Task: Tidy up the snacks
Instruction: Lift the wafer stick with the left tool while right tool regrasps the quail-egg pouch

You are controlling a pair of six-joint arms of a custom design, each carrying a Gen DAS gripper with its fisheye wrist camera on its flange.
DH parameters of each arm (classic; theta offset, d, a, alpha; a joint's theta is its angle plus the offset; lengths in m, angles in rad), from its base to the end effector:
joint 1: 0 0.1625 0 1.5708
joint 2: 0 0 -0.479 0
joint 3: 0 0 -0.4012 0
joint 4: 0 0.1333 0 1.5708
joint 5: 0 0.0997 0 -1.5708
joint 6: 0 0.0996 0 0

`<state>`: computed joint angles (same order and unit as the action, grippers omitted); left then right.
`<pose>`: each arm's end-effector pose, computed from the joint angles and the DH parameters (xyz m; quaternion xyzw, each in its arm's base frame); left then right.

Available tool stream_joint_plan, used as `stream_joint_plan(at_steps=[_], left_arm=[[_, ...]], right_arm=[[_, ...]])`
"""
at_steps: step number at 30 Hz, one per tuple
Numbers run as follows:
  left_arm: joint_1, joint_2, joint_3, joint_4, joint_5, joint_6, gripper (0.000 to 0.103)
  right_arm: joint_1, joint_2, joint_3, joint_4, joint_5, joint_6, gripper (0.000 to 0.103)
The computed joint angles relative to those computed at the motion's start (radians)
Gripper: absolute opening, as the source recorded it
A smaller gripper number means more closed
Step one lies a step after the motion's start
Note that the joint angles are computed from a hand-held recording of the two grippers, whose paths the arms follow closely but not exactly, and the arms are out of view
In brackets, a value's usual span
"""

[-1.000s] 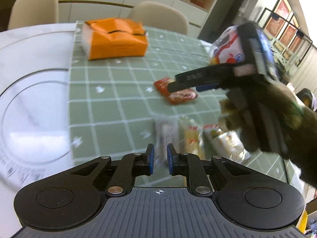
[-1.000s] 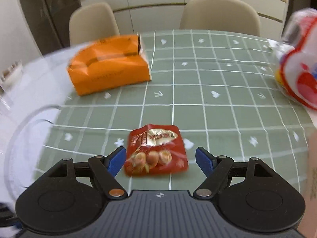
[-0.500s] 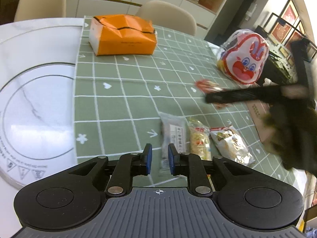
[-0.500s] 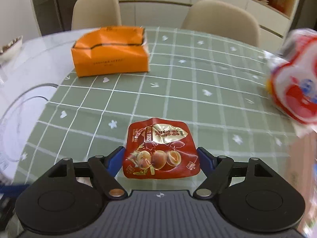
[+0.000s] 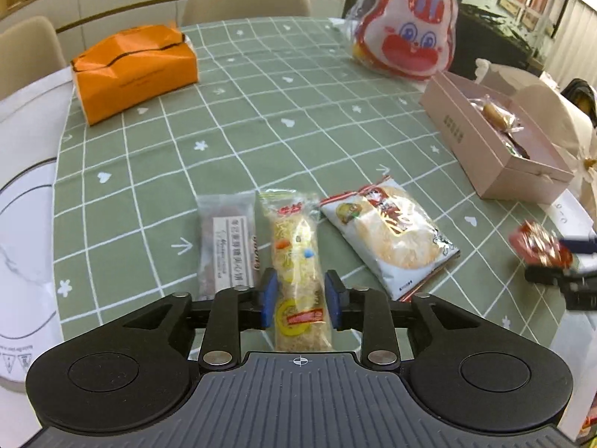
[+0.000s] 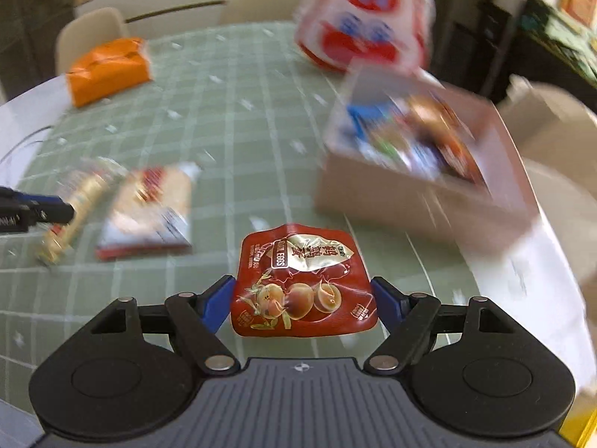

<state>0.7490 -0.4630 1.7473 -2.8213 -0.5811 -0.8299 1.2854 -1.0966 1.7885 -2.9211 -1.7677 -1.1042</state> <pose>-0.3211 -0.5942 -0.0664 0.0045 0.8799 -0.3390 0.3328 -0.0784 -0.6714 0.3164 0.3457 -0.8765 0.1876 0.2774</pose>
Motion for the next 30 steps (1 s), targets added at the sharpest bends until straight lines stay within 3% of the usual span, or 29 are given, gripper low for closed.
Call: stream_joint_plan(at_steps=[10,16,22,30], left_arm=[[0.011,0.021,-0.047,0.033,0.014,0.009,0.033],[0.003,0.012,0.025,-0.162,-0.048,-0.017,0.032],[-0.042,0.013,0.077,-0.223,-0.081,-0.026,0.031],[-0.087,0.069,0.043,-0.238,-0.142,0.014,0.031]], right_arm=[[-0.045,-0.039,0.061,-0.007,0.025,-0.034,0.079],[-0.049,-0.053,0.045,0.051,0.063,-0.028,0.080],[-0.048,-0.050,0.074,-0.067,0.099,-0.066,0.080],[-0.058,-0.054,0.080,-0.041,0.075,-0.068,0.080]])
